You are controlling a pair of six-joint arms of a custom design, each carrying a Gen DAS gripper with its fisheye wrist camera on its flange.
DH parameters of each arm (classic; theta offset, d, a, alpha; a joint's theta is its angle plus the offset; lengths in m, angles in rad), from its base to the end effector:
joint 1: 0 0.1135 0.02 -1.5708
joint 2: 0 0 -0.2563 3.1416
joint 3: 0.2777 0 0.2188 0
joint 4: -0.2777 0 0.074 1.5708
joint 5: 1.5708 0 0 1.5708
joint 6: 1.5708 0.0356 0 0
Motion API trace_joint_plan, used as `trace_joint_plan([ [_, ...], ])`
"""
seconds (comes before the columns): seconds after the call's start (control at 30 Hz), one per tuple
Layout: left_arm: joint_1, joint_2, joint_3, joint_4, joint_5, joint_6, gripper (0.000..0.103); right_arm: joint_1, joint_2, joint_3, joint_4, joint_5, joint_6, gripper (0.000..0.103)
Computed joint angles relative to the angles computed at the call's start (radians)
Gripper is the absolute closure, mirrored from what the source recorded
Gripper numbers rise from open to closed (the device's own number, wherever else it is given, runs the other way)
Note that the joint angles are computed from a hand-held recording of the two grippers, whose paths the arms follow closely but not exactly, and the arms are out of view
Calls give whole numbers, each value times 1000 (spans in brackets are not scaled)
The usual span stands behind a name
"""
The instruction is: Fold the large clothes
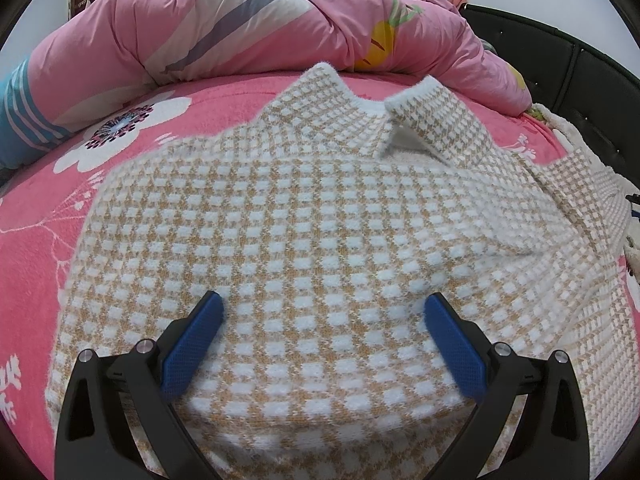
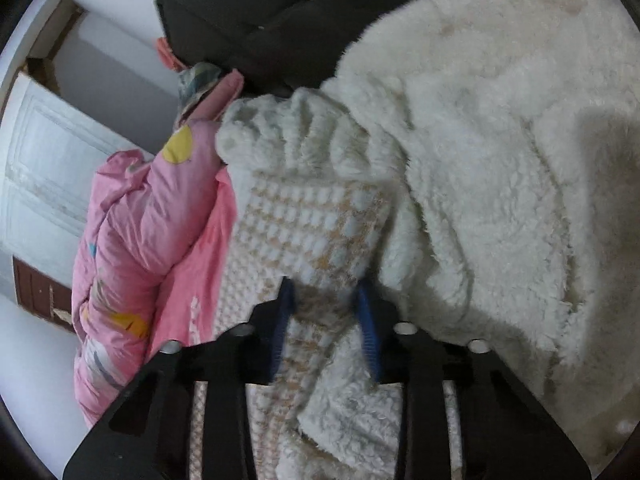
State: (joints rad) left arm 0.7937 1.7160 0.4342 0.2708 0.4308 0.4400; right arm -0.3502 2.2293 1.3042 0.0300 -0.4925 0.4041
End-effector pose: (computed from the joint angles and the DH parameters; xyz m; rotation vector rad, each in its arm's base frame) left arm 0.1726 0.1543 0.0924 -0.2788 2.4339 -0.0298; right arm 0.3977 -0.1273 0.1020 0.6899 2.3197 0.6285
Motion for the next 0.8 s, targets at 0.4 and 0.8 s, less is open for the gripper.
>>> trace_joint_plan([
  [0.4, 12, -10, -8, 2, 22, -3, 4, 271, -645, -174, -113, 64, -105, 90],
  [0.8, 516, -73, 219, -522, 331, 391, 4, 1123, -557, 150, -254, 377, -69, 95],
])
